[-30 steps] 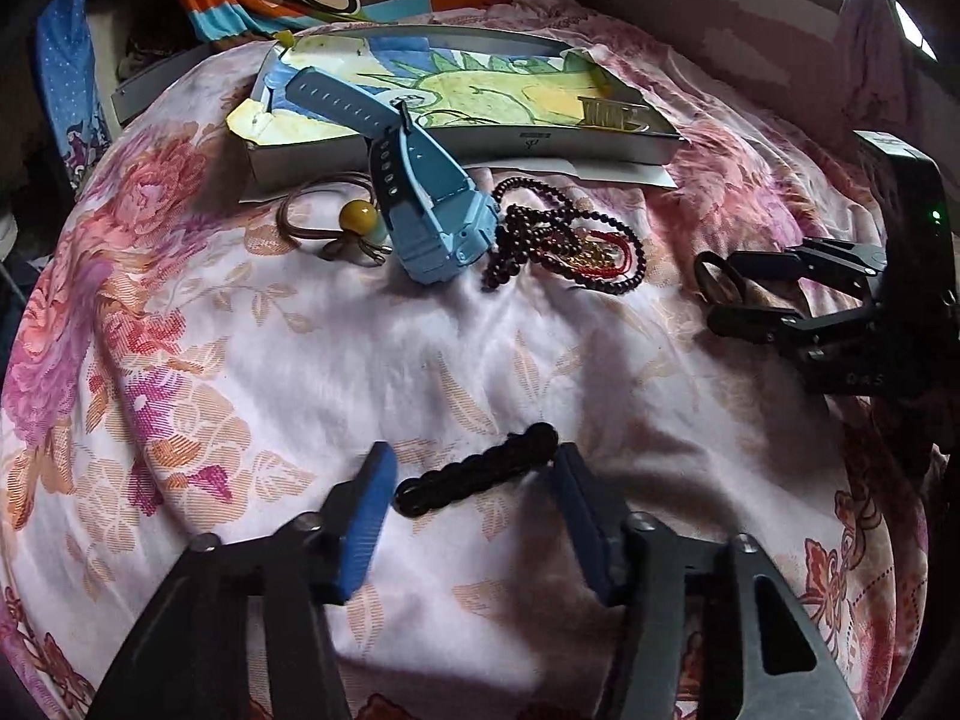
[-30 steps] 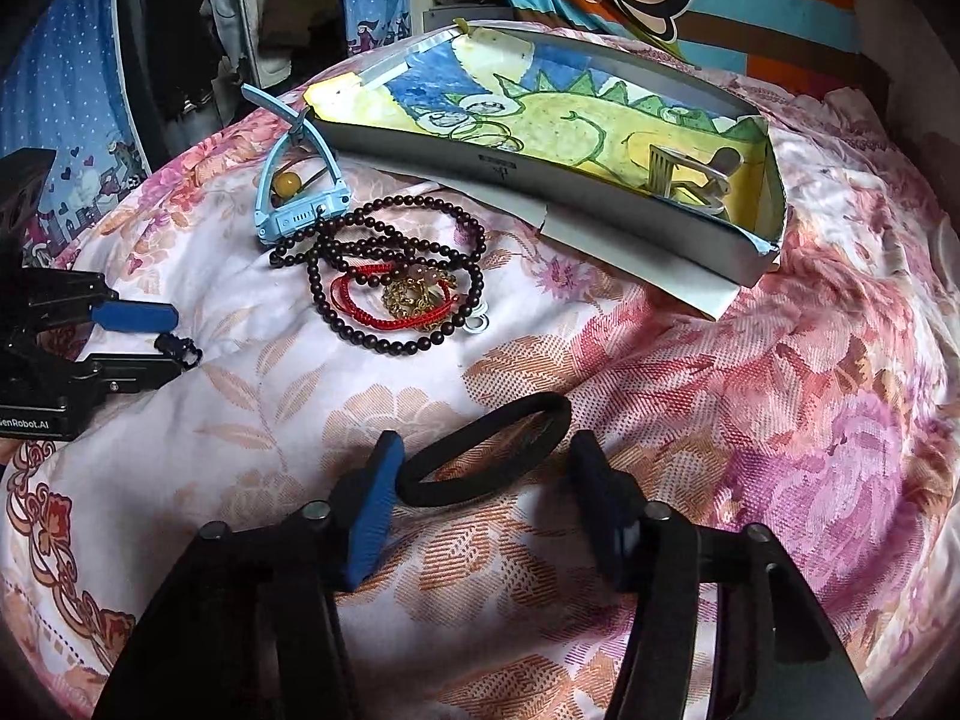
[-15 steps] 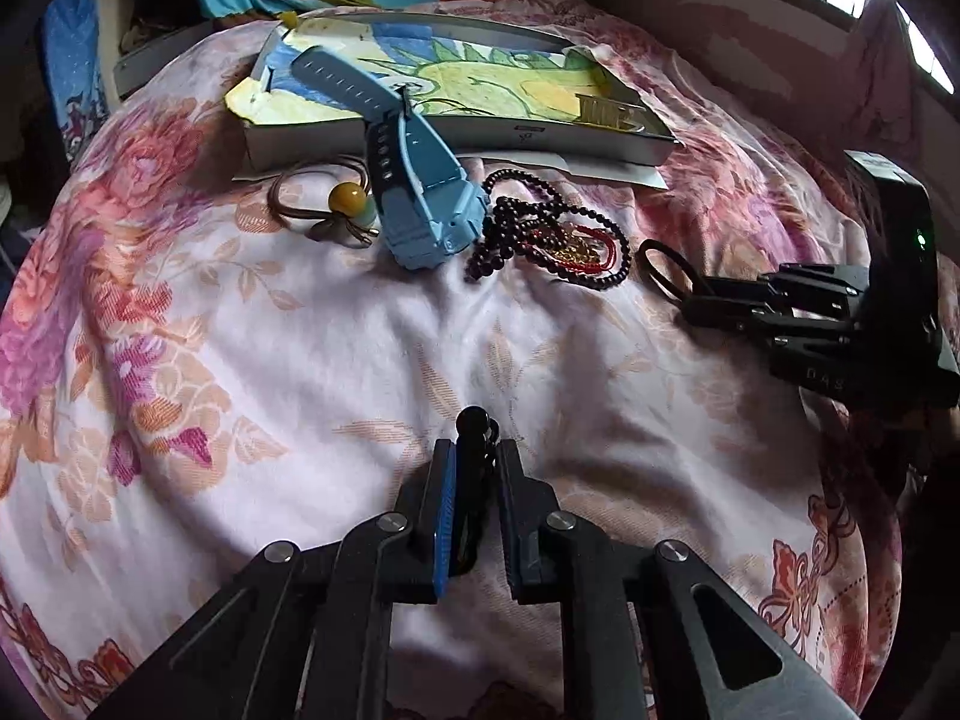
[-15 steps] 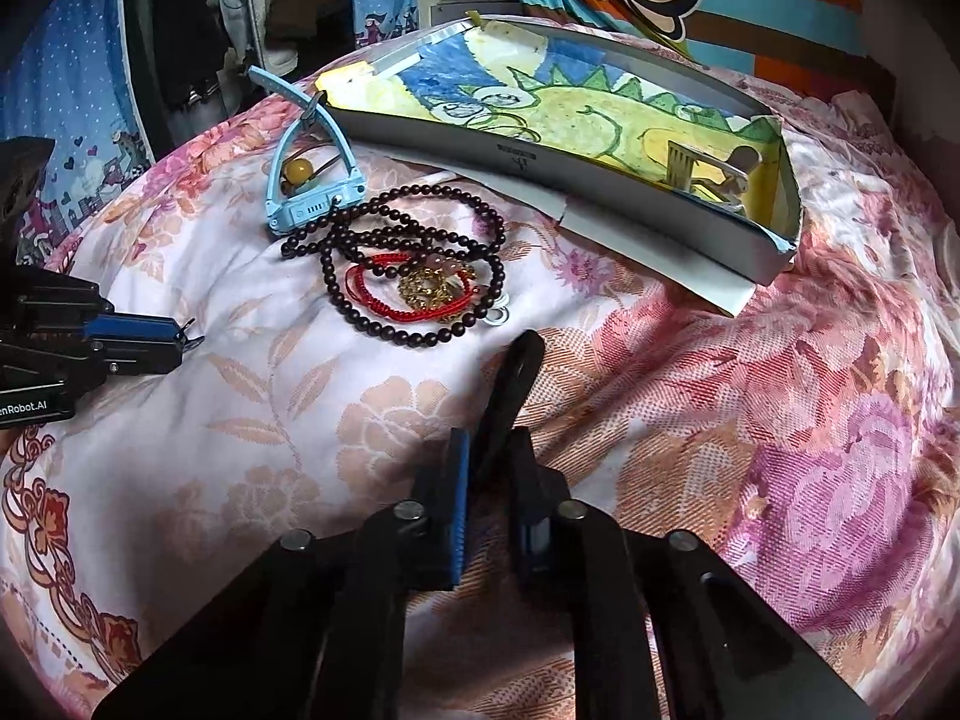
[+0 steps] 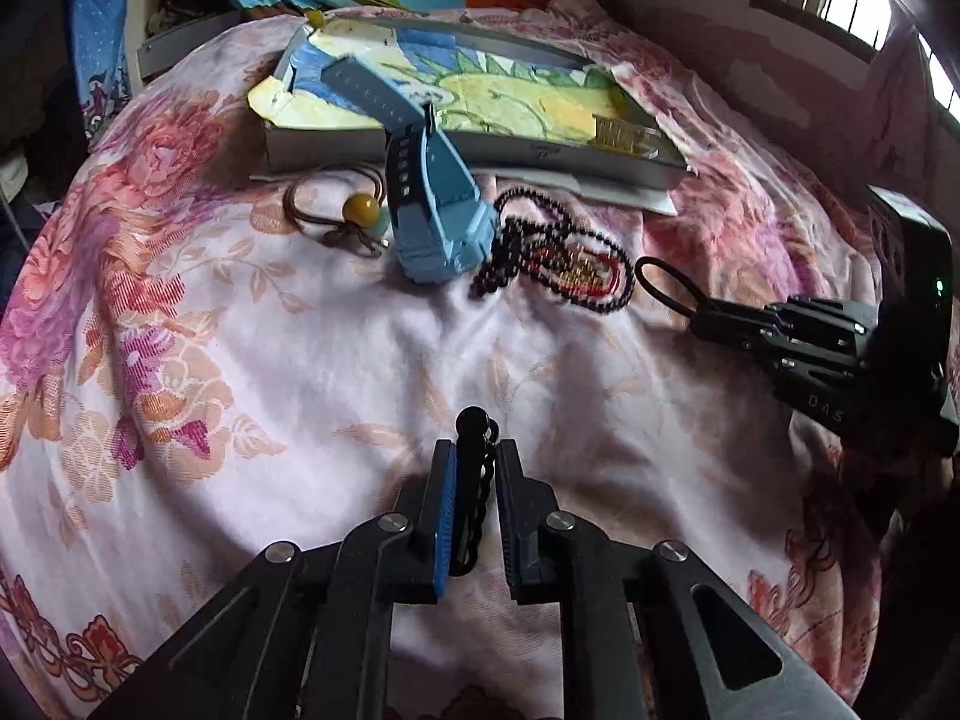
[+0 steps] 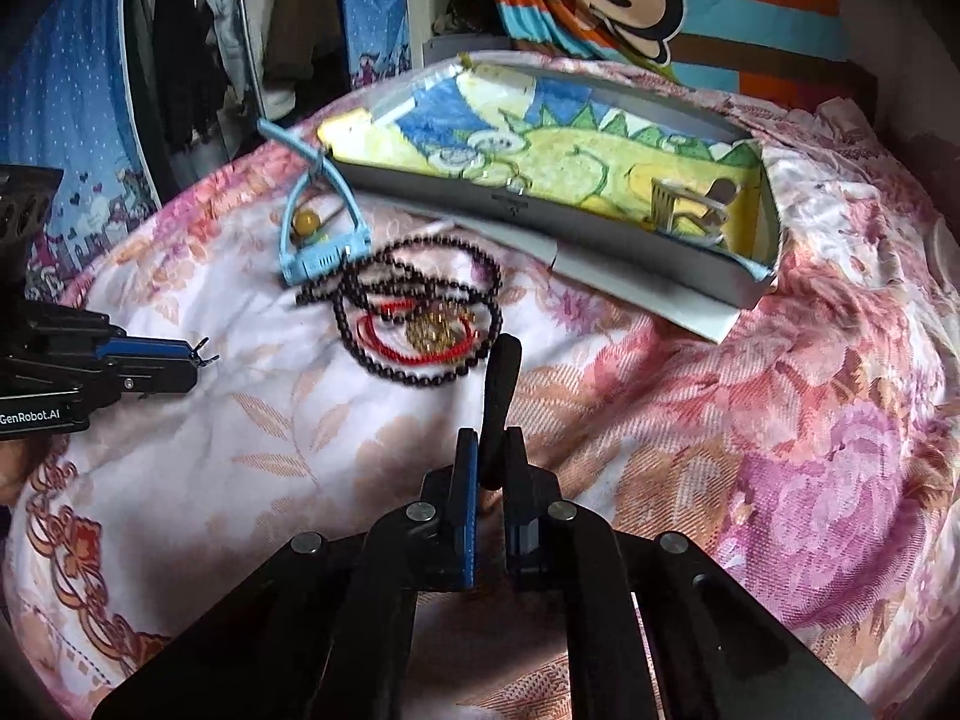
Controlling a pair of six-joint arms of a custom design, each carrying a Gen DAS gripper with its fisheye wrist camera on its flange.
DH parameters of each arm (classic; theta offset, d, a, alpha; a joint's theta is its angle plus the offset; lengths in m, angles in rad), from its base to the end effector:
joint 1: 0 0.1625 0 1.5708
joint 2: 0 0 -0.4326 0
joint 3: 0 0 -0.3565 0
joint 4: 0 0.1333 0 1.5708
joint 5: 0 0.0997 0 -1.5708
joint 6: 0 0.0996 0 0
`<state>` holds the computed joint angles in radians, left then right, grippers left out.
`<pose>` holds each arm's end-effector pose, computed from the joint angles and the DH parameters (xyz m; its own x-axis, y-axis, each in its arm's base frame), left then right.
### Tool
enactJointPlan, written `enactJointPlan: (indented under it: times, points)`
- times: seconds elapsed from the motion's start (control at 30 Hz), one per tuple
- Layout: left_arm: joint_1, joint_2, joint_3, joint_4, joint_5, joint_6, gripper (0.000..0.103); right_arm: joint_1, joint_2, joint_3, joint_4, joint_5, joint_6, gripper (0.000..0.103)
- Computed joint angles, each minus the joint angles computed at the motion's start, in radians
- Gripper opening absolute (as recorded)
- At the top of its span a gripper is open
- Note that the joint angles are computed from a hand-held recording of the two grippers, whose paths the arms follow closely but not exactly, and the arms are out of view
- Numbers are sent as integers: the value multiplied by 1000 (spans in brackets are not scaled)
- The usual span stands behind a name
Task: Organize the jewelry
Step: 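Carry the hair clip and hair band into the tray and open both grippers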
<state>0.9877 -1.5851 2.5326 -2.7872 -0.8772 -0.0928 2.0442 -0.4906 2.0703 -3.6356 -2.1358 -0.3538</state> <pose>-0.0109 -0.3742 0.2582 -0.7814 0.2058 -0.5891 0.4604 0.8274 -0.3216 0.3018 -0.4137 -0.0181 -0.6722 -0.4256 0.6059 -0.6782 0.6822 -0.2733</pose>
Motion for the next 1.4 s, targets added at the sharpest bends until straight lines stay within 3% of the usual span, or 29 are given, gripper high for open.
enactJointPlan:
  times: [0.33,0.57,0.77,1.07,1.4]
  points:
    - [-64,2,31,-244,31,4,13,-3,17,-23,-262,66,-58,7]
    - [-48,124,-116,-369,-9,40,13,-37,30,-128,-220,113,-83,7]
    - [11,256,-296,-354,-57,46,13,-71,46,-201,-161,127,-75,7]
    - [90,438,-475,-293,-45,-9,13,-123,93,-297,-70,176,-18,7]
    - [140,499,-562,-153,-38,-94,13,-126,112,-326,-38,150,-9,9]
